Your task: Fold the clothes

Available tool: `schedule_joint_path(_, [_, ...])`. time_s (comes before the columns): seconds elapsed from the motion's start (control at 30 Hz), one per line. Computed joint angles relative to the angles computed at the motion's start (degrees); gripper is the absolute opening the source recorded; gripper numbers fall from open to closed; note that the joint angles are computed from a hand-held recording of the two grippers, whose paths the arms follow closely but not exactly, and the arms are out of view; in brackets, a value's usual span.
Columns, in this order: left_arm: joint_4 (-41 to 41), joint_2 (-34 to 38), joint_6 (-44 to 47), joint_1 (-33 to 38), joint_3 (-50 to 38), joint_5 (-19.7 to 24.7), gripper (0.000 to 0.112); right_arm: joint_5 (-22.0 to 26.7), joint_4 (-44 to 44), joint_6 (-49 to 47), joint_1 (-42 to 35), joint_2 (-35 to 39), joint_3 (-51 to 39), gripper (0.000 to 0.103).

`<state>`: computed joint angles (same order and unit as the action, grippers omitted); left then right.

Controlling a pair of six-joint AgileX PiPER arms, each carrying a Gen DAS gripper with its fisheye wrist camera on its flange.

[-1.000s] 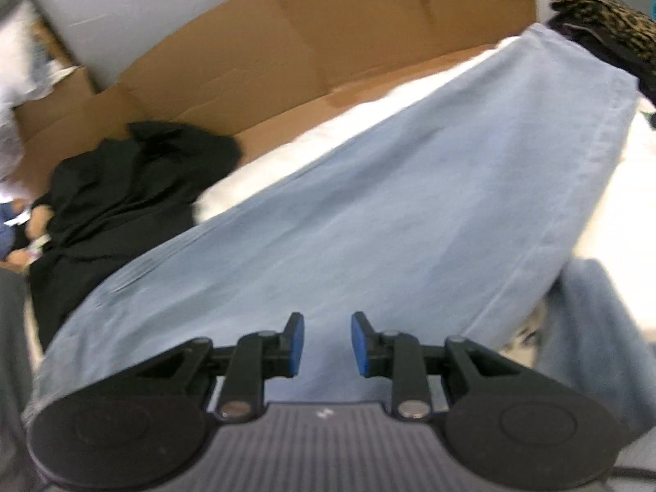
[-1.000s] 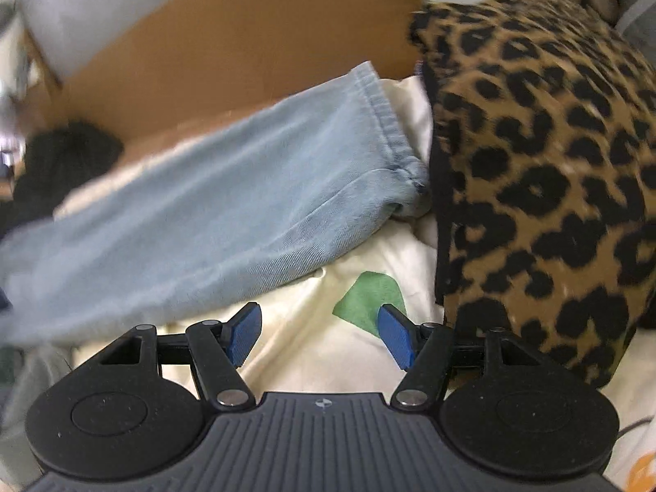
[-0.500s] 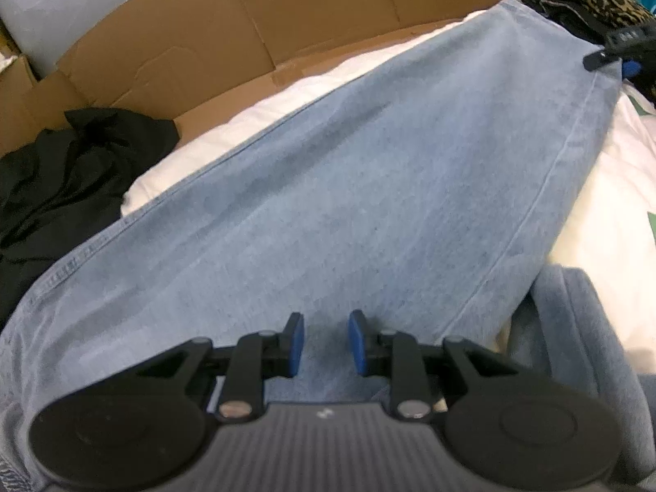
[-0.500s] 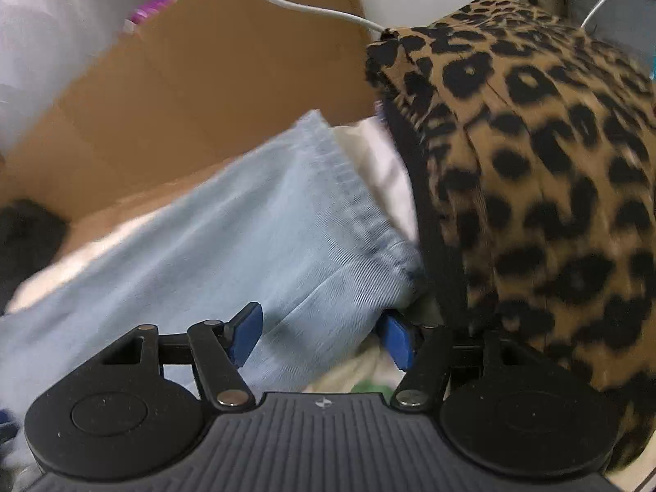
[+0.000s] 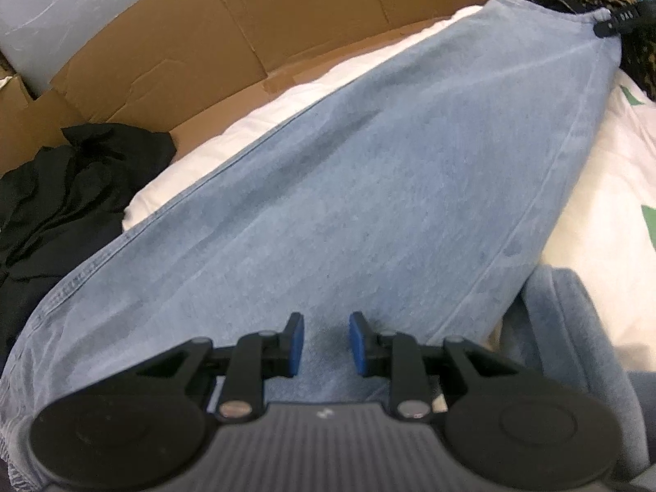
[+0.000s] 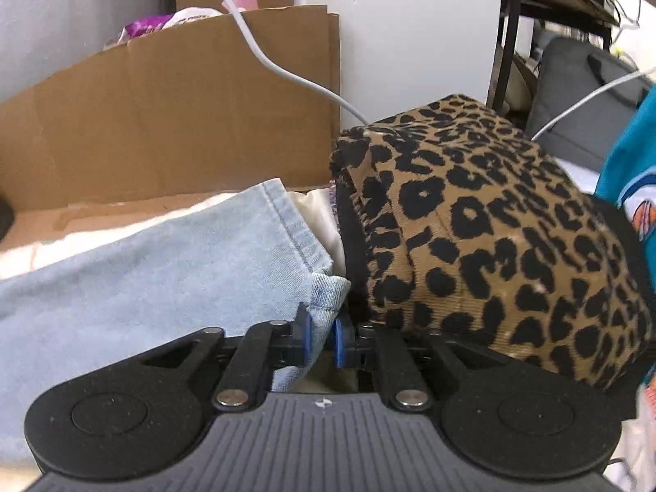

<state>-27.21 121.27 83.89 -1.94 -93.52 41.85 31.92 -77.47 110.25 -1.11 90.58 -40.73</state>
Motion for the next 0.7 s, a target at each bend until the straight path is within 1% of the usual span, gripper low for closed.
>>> schedule_joint_path(0.07, [-0.73, -0.77, 0.75, 0.42, 0.02, 0.84, 0.027, 0.40, 1.52, -3.70, -0.87, -3.21, 1.52, 0.021])
schedule_joint_path(0.17, [-1.48, -1.67, 1.69, 1.29, -0.29, 2.13, 0.028, 2.82, 1.56, -6.59, 0.96, -5.64, 2.46, 0.024])
schedule_joint_path(0.23, [-1.47, -2.06, 1.79, 1.99, -0.53, 2.66, 0.028, 4.46, 1.09, -7.20, 2.10, -7.03, 2.93, 0.029])
schedule_joint_path(0.4, [-1.15, -2.71, 2.00, 4.43, -1.45, 4.01, 0.028, 7.03, 1.93, -10.62, 3.32, -9.43, 2.67, 0.029])
schedule_joint_path(0.47, [-0.87, -2.84, 1.98, 5.54, -2.13, 4.72, 0.028, 6.90, 3.79, -12.50, 2.55, -10.69, 1.91, 0.029])
schedule_joint_path(0.5, [-0.74, -2.88, 2.04, 6.13, -2.54, 5.07, 0.028, 6.41, 5.07, -13.63, 1.90, -11.48, 1.55, 0.029])
schedule_joint_path(0.53, [-0.66, -2.95, 2.19, 6.71, -2.89, 5.36, 0.028, 4.52, 7.50, -15.52, 0.31, -12.60, 1.21, 0.031])
schedule_joint_path(0.6, [-0.58, -3.01, 2.42, 8.02, -3.79, 6.10, 0.028, -0.15, 13.71, -21.01, -4.02, -14.04, 0.29, 0.031])
schedule_joint_path(0.67, [-0.50, -3.00, 2.57, 9.40, -4.89, 7.01, 0.028, -1.90, 17.35, -25.19, -5.86, -15.18, 0.01, 0.031])
schedule_joint_path(0.7, [-0.30, -2.94, 2.74, 10.18, -5.65, 7.75, 0.028, -2.20, 18.99, -26.84, -6.25, -15.67, -0.03, 0.034])
